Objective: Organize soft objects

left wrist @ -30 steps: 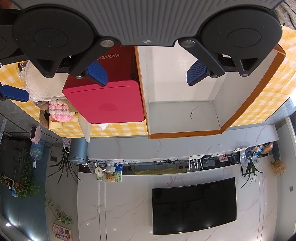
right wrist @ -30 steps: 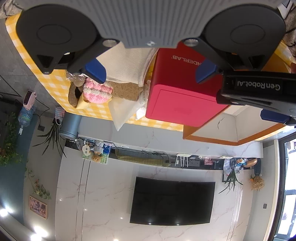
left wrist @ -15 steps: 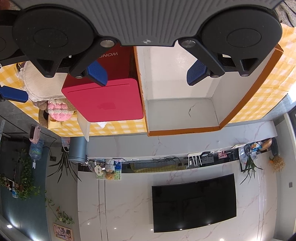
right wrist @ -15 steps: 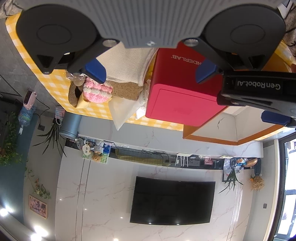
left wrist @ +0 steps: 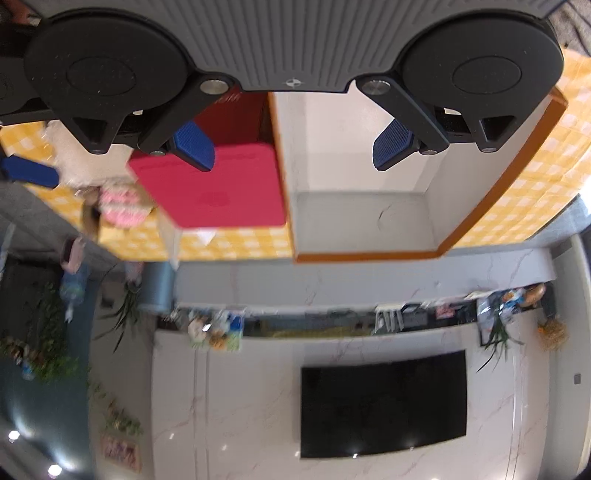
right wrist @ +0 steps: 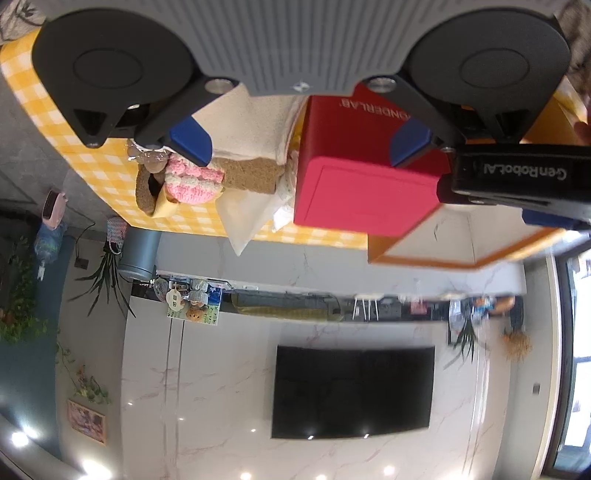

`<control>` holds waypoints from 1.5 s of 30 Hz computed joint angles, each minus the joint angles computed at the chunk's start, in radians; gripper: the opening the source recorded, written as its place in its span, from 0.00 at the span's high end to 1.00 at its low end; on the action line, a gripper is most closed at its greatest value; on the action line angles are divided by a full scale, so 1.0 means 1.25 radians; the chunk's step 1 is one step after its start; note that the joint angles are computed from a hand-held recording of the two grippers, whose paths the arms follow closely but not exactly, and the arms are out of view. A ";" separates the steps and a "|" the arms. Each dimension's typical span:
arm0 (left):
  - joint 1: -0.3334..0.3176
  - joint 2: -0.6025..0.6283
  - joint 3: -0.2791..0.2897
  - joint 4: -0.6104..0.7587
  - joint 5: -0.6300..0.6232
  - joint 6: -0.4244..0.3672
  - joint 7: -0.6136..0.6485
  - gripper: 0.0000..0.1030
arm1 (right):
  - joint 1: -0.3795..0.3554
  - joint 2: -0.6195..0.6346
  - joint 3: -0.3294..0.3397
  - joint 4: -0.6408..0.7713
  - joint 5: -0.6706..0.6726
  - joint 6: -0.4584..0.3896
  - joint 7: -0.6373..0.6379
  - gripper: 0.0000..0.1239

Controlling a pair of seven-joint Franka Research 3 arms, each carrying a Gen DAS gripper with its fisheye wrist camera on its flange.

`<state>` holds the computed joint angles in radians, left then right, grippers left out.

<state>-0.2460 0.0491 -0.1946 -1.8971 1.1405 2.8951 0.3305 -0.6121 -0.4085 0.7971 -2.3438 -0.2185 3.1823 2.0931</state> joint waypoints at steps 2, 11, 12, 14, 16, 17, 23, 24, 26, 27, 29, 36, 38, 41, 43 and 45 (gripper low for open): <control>0.003 -0.001 0.003 0.001 0.009 0.020 -0.011 0.00 | 0.025 0.010 -0.026 -0.003 0.018 0.011 0.005 0.19; 0.003 -0.005 0.000 0.018 0.087 0.023 -0.079 0.00 | -0.040 -0.020 -0.022 0.011 -0.007 -0.006 0.027 0.19; 0.004 -0.006 -0.003 0.016 0.044 0.021 -0.035 0.00 | -0.061 -0.031 -0.016 0.015 -0.011 -0.006 0.029 0.19; 0.006 -0.004 -0.010 0.017 -0.059 0.016 0.092 0.00 | -0.098 -0.051 -0.010 0.027 -0.004 -0.022 0.047 0.19; 0.000 -0.003 -0.018 0.024 -0.148 -0.025 0.189 0.00 | -0.079 -0.036 -0.051 0.050 0.011 -0.061 0.058 0.19; -0.005 0.000 -0.023 0.034 -0.196 -0.054 0.223 0.00 | -0.055 -0.020 -0.081 0.071 0.019 -0.102 0.062 0.19; -0.013 0.001 -0.029 0.056 -0.374 -0.055 0.343 0.00 | 0.024 0.033 -0.200 0.148 0.016 -0.178 0.057 0.19; -0.016 0.000 -0.027 0.059 -0.374 -0.055 0.341 0.00 | 0.057 0.045 -0.229 0.162 0.016 -0.184 0.028 0.19; -0.025 -0.001 -0.019 0.067 -0.299 -0.048 0.273 0.00 | 0.100 0.068 -0.266 0.204 0.003 -0.235 -0.016 0.19; -0.029 0.000 -0.018 0.074 -0.268 -0.056 0.254 0.00 | 0.113 0.079 -0.275 0.227 -0.012 -0.264 -0.027 0.19; -0.033 0.005 -0.025 0.089 -0.287 -0.077 0.307 0.00 | 0.135 0.102 -0.289 0.271 -0.037 -0.325 -0.045 0.19; -0.066 0.056 -0.025 0.171 -0.331 -0.129 0.397 0.00 | 0.233 0.135 -0.366 0.233 -0.012 -0.387 -0.049 0.19; -0.077 0.077 -0.025 0.197 -0.333 -0.154 0.413 0.00 | 0.277 0.150 -0.404 0.220 0.046 -0.414 -0.076 0.19; -0.093 0.102 -0.015 0.217 -0.314 -0.176 0.410 0.00 | 0.355 0.165 -0.476 0.205 0.185 -0.445 -0.164 0.19; -0.091 0.110 -0.018 0.217 -0.347 -0.185 0.444 0.00 | 0.413 0.165 -0.533 0.197 0.306 -0.481 -0.254 0.19; -0.087 0.107 -0.016 0.204 -0.372 -0.178 0.458 0.00 | 0.451 0.163 -0.571 0.200 0.369 -0.544 -0.293 0.22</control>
<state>-0.3549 0.1824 -0.2149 -1.6419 0.6750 2.6725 0.9030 -0.0483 -0.2042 0.0837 -2.0935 0.2429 2.5027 1.7273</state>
